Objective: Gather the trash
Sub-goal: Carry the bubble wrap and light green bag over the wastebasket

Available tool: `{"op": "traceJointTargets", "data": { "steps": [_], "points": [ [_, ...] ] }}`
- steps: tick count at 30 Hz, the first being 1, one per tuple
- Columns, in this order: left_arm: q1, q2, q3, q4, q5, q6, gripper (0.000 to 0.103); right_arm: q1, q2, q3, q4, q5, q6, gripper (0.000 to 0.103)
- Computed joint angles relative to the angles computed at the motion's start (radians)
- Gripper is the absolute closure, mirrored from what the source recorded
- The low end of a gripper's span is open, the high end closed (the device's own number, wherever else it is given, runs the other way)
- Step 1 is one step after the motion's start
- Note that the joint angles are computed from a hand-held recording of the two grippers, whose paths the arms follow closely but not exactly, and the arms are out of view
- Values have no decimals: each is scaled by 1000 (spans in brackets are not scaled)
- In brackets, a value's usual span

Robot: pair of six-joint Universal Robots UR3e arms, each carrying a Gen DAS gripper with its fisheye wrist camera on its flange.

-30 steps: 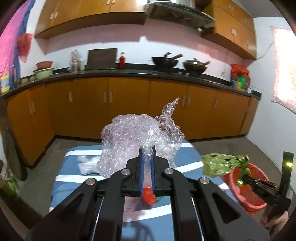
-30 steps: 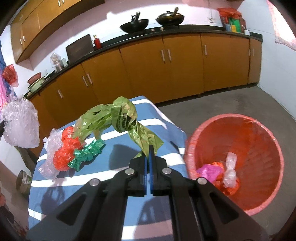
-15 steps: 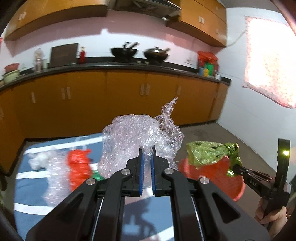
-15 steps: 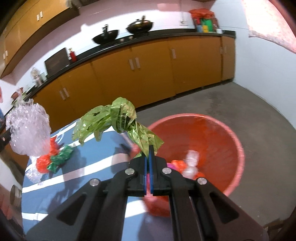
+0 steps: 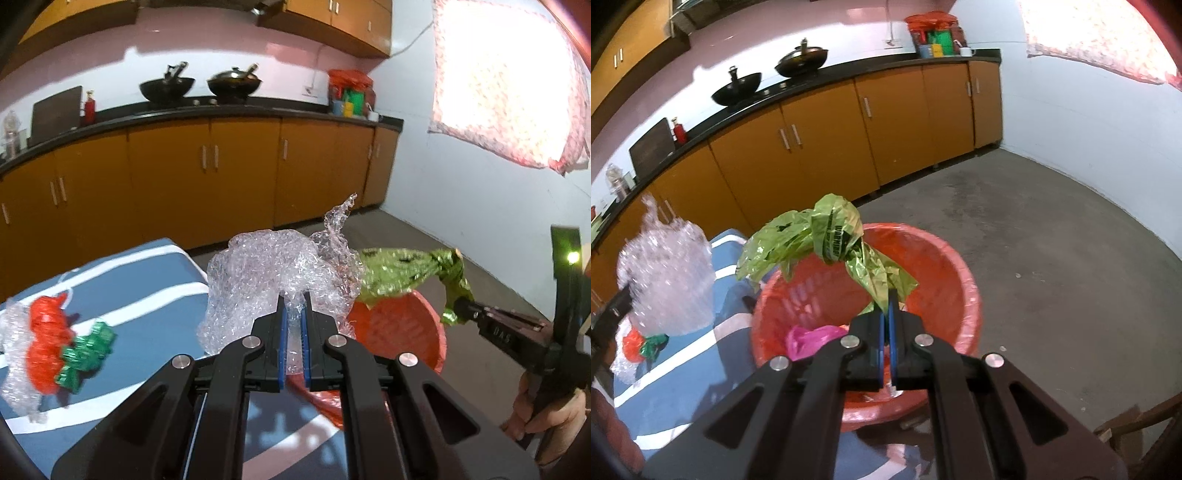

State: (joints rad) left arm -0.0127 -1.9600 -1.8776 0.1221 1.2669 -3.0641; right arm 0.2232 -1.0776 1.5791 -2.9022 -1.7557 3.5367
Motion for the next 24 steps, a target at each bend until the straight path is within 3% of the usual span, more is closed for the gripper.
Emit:
{"op": "traceJointTargets", "data": {
  "steps": [19,24],
  "points": [
    [-137,-270,309,-94,2,10,97,-80,130,-106,20,21,-6,99],
    [-132,-309,360,-156,-41,21,94,-111,136,-78,-13,66,-19,92]
  ]
}}
